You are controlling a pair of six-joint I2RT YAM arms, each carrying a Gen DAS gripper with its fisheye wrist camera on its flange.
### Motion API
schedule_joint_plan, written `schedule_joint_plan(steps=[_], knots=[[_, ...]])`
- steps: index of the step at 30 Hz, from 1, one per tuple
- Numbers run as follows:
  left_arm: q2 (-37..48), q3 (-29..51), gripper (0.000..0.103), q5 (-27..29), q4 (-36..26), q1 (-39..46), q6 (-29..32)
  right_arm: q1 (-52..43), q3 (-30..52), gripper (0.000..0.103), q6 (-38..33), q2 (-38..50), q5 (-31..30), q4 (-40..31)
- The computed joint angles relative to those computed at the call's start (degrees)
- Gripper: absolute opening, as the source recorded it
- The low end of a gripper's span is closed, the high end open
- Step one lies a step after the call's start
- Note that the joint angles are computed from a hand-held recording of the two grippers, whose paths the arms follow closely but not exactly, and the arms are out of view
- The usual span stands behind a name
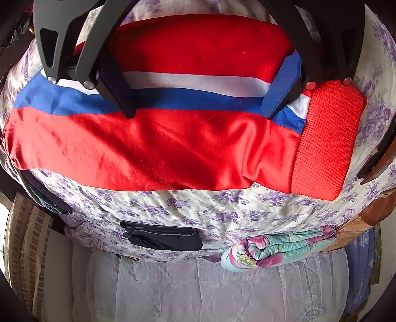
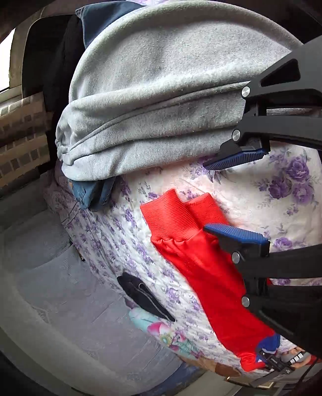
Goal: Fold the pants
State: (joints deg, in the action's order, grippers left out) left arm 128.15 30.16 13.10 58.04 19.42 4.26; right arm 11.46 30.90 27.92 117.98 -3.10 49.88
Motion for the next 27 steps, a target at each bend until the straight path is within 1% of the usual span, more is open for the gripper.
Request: schedule_joint_plan(steps=[1, 2, 6, 9, 11, 12, 13, 14, 15, 16, 17, 19, 22, 23, 24, 25, 26, 27], knots=[[-0.25, 0.09, 0.098, 0.13, -0.64, 0.09, 0.05, 0.13, -0.68, 0.046, 0.39, 0.29, -1.23, 2.51], [-0.37, 0.16, 0.098, 0.21, -1.05, 0.14, 0.06, 0.72, -0.64, 0.046, 0.38, 0.16, -2.21, 3.57], [-0.57, 0.33, 0.098, 0.16, -1.66, 0.15, 0.09, 3.17, 2.91, 0.046, -0.44, 0.87, -7.36, 1.86], [-0.38, 0.29, 0.098, -0.04, -1.2, 0.03, 0.12, 3.68, 5.35, 0.046, 3.04, 4.19, -13.43, 2.15], [-0.2, 0.26, 0.098, -0.36, -0.86, -0.16, 0.12, 3.82, 7.75, 0.045, 5.91, 7.35, -15.82, 2.42], [-0.16, 0.26, 0.098, -0.35, -0.83, -0.14, 0.23, 3.66, 8.82, 0.043, 7.33, 8.86, -16.93, 3.18], [-0.11, 0.29, 0.098, -0.23, -0.82, -0.05, 0.39, 3.33, 10.13, 0.043, 8.93, 10.37, -18.32, 4.1], [-0.06, 0.3, 0.098, -0.09, -0.8, 0.06, 0.54, 3.24, 11.19, 0.04, 9.83, 11.52, -19.0, 5.28], [-0.07, 0.29, 0.098, 0.04, -0.81, 0.12, 0.6, 3.38, 11.81, 0.022, 9.73, 12.19, -18.79, 6.76], [-0.14, 0.29, 0.098, 0.19, -0.94, 0.19, 0.62, 3.77, 11.81, 0.012, 9.04, 11.89, -17.38, 7.33], [-0.19, 0.28, 0.098, 0.13, -1.04, 0.1, 0.55, 4.26, 11.22, 0.009, 8.62, 11.15, -16.57, 8.22], [-0.51, 0.33, 0.098, 0.39, -1.7, 0.26, 0.77, 4.57, 7.93, 0.008, 6.95, 8.14, -16.12, 10.15], [-1.2, 0.3, 0.098, 1.18, -3.0, 0.53, 0.87, 3.1, 3.06, 0.008, 4.01, 4.52, -16.65, 9.2], [-1.48, 0.47, 0.098, 1.36, -3.7, 0.64, 0.88, 2.62, 3.53, 0.009, 3.31, 5.02, -17.2, 5.88], [-1.82, 0.56, 0.098, 1.4, -4.43, 0.66, 0.86, 2.54, 5.6, 0.012, 1.37, 6.14, -17.09, -0.02], [-2.19, 0.7, 0.098, 1.61, -5.33, 0.78, 0.95, 2.64, 6.66, 0.012, 0.19, 7.79, -16.2, -2.3], [-2.79, 0.81, 0.098, 1.87, -6.68, 0.91, 1.1, 2.39, 5.52, 0.012, 0.66, 9.23, -16.77, 1.7], [-3.84, 0.97, 0.098, 2.4, -8.75, 1.27, 1.34, 2.2, 4.64, 0.016, 1.03, 8.3, -17.17, 2.05]])
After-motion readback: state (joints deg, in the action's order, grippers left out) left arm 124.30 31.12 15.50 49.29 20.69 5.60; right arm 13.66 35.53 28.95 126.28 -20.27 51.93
